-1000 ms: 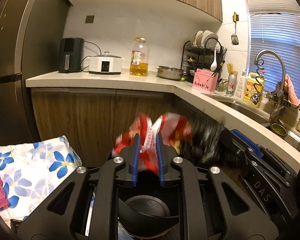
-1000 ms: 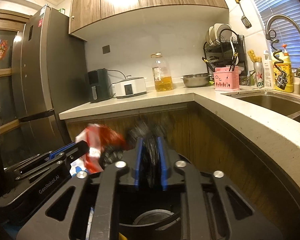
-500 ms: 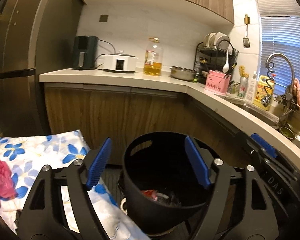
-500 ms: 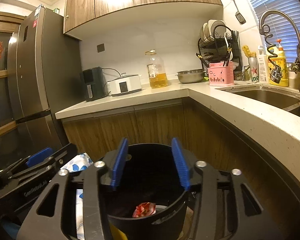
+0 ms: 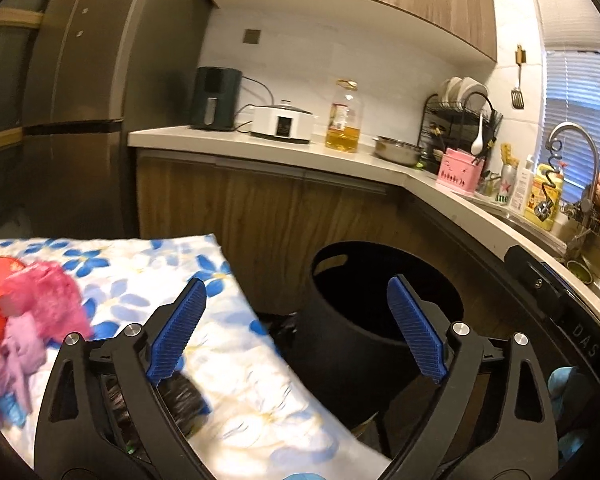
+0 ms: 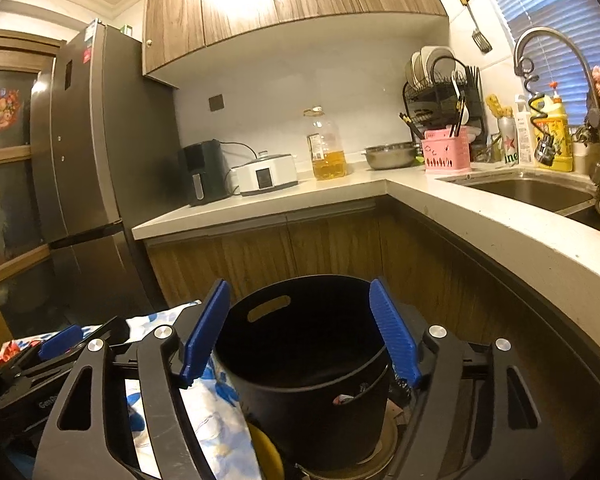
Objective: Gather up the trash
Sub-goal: 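Move both open tools back toward the trash on the table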
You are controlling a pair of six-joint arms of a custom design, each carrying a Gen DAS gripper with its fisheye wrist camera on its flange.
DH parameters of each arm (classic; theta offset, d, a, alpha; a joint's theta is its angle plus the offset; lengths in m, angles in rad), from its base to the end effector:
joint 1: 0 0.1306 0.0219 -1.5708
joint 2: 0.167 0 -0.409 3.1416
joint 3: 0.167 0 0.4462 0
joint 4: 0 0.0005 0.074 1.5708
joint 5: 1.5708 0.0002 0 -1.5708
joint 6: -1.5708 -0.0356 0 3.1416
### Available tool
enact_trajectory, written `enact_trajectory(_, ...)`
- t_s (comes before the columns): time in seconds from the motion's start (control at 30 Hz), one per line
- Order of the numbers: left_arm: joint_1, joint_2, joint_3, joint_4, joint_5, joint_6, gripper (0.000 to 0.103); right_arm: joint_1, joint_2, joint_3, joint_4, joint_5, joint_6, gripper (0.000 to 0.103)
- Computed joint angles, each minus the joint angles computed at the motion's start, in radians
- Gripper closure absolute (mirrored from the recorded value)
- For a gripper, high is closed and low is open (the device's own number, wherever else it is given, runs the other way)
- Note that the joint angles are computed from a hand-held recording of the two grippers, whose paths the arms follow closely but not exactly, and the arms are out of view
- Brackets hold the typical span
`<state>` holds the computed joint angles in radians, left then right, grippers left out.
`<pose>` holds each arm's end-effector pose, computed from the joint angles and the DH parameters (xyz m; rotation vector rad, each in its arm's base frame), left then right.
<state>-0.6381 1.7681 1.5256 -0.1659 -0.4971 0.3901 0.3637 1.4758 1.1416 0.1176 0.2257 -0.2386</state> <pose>0.5699 -0.4021 0.3636 -0.0796 1.9306 -0.1945 0.5441 0.1980 0.3686 0.0506 1.7870 0.2318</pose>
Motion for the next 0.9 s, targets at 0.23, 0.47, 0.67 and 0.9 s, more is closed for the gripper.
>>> enact_trajectory(0.23, -0.011, -0.127, -0.171, 0.045, -0.112, 0.026, 0.011, 0.056, -0.047, -0.056, 0.022, 0.026, 0.002, 0.03)
enact_trajectory(0.47, -0.01, -0.251, -0.326, 0.035, -0.248, 0.094, 0.011, 0.125, -0.062, -0.087, 0.031, 0.047, -0.004, 0.029)
enact_trajectory(0.67, 0.007, -0.347, -0.431, -0.028, -0.357, 0.172, 0.011, 0.183, -0.042, -0.087, 0.021, 0.041, 0.003, 0.029)
enact_trajectory(0.9, 0.047, -0.439, -0.545, -0.072, -0.438, 0.221, 0.011, 0.237, -0.012, -0.07, 0.018, 0.042, 0.027, 0.029)
